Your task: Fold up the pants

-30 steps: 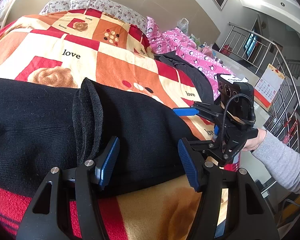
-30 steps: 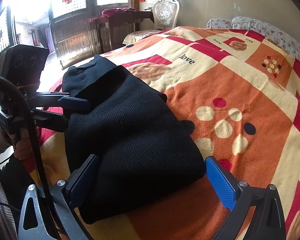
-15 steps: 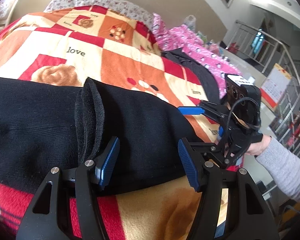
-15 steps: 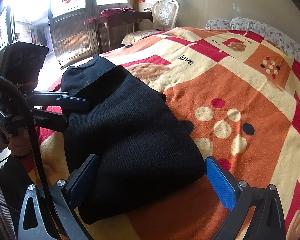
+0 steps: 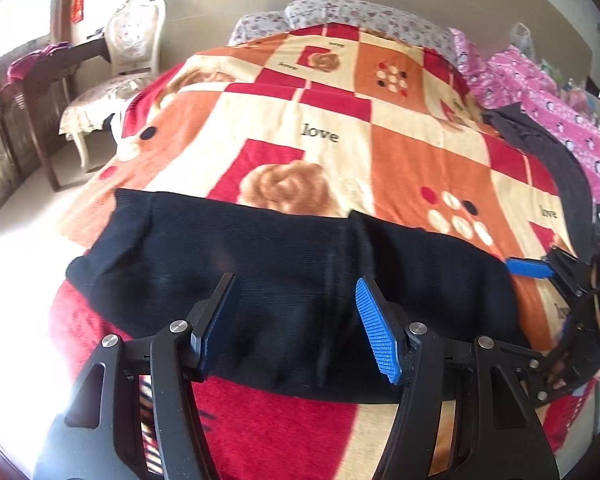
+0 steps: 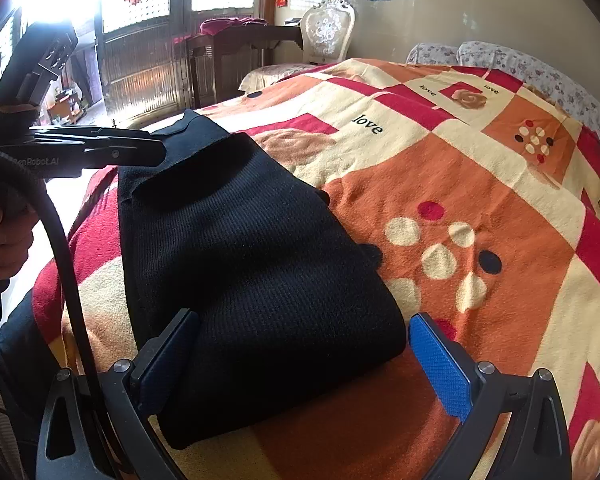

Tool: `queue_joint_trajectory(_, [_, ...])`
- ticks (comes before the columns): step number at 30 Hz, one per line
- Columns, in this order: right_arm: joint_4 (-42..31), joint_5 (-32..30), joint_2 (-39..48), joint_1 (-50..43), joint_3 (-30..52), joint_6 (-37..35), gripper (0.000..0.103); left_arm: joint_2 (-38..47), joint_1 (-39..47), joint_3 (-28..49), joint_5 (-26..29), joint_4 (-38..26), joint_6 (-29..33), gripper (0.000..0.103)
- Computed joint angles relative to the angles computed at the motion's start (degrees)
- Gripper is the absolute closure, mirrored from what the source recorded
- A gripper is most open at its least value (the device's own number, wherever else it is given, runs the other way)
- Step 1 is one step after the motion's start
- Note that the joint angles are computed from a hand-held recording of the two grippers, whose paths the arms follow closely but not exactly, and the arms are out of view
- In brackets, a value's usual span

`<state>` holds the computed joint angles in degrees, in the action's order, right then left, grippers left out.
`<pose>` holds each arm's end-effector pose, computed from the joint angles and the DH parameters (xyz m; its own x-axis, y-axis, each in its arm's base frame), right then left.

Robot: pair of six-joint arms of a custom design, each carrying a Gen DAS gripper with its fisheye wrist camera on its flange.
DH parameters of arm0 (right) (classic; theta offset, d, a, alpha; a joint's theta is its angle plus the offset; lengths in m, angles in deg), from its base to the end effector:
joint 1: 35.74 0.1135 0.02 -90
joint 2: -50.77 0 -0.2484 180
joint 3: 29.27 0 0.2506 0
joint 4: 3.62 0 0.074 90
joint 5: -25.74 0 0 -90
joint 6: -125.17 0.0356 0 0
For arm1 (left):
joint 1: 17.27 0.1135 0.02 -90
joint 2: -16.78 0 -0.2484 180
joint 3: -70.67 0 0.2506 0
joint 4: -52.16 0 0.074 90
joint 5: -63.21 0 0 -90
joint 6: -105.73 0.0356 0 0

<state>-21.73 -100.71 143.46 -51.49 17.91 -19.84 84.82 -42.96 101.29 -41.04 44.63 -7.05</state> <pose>0.2491 -0.0483 0.0909 -0.4652 -0.5535 -0.6908 -0.7269 0.6842 -0.0588 0.1867 -0.0801 0.1149 -0.6889 -0.0851 -0.7199 -0.0039 0.9935 -0.1137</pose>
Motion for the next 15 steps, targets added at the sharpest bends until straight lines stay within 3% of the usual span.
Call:
queue_joint_trajectory(6, [0.88,0.18,-0.47,0.07,-0.64,0.23,0.001,1.70,6.25,-0.89,2.46,1.58,2.57,0.042])
queue_joint_trajectory(15, [-0.50,-0.13,0.02,-0.15,0.22,-0.03,0.001,3.40,7.94,-0.91,0.88,1.29,3.30,0.042])
